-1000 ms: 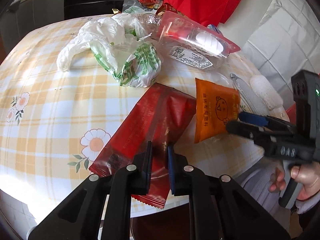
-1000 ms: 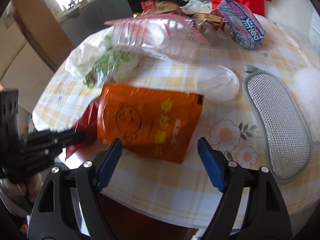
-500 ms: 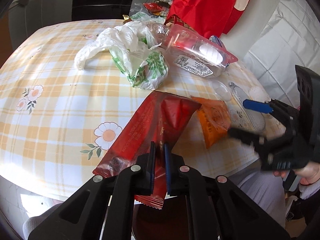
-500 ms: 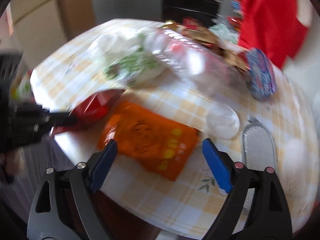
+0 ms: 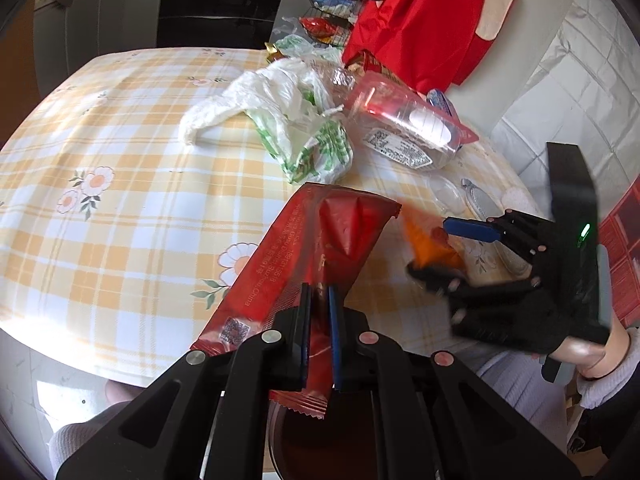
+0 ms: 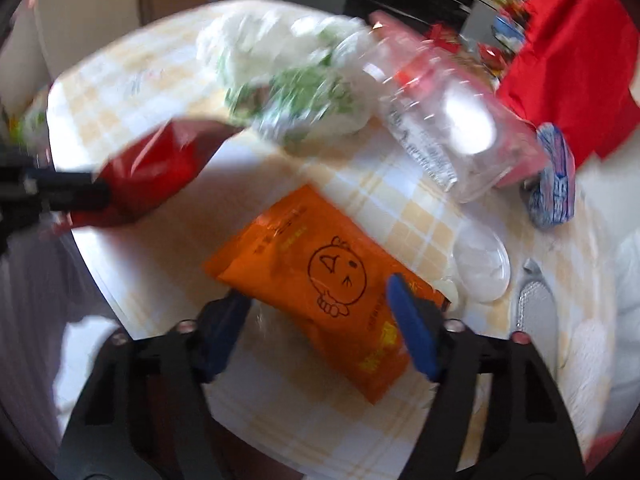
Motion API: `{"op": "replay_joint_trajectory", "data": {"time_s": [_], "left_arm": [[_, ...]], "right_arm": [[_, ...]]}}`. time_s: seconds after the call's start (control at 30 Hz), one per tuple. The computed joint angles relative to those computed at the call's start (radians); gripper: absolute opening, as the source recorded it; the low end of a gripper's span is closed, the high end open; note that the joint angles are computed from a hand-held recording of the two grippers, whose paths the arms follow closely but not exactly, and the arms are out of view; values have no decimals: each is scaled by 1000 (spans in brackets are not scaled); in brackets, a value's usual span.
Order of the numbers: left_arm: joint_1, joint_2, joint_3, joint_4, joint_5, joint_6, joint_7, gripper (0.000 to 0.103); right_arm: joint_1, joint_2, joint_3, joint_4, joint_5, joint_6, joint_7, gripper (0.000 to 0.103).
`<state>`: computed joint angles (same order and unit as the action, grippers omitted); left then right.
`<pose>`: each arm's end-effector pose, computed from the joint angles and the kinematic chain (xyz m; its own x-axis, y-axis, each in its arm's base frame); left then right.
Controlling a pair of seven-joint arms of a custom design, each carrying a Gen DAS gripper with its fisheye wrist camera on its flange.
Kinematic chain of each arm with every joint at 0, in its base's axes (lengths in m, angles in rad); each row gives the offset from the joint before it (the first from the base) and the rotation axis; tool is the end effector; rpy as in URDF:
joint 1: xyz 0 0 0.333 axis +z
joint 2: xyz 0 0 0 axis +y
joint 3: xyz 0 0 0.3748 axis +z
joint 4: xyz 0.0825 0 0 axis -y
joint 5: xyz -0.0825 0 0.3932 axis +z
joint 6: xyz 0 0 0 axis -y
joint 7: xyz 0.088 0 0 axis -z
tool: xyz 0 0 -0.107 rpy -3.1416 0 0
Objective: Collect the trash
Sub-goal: 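Close the left tool on the red wrapper while the right tool grasps the orange packet, then lower both held wrappers over the brown bin and open both tools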
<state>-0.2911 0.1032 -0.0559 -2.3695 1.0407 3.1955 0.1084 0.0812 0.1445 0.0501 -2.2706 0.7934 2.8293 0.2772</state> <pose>0.4708 -0.2557 0.3898 -0.0388 -0.9529 0.3007 -0.8099 -0.1462 -0.5681 0.5706 0.0381 0.3801 0.6360 -0.7685 0.0700 -0.6354 -0.5731 -0.5175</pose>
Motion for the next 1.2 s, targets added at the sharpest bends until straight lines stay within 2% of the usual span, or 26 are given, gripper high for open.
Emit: {"op": "replay_joint_trajectory", "data": {"time_s": [0.1,0.3,0.4,0.57,0.87,0.97,1.07,1.1,1.17,1.2], "left_arm": [[-15,-17,27,0,93,6,-97,8],[29,-50,-17,3,225,2,-230,8],[57,-69,-51,2,274,-6,-285,8],[98,-109,-104,-5,327,-14,-342,8],[121,-178,-180,-45,211,-19,-225,8],[125,-200,-202,-69,145,9,-149,8],[151,-219,-247,-81,150,40,-124,8],[124,-226,-233,-96,103,52,-71,8],[24,-232,-161,-125,-9,64,48,8],[-49,-235,-107,-141,-69,62,111,8]], "right_arm": [[-27,-24,1,20,102,-62,-43,43],[-37,-75,-30,30,311,-89,-132,27],[-39,-90,-51,37,371,-103,-145,23],[-45,-130,-79,23,448,-131,-159,22],[-43,-240,-123,-53,494,-169,-197,21],[-41,-285,-138,-84,491,-185,-199,21],[-38,-335,-153,-118,486,-199,-205,21],[-37,-346,-157,-126,484,-201,-206,21],[-34,-380,-167,-150,483,-205,-211,21],[-33,-395,-172,-161,484,-208,-213,21]]}}
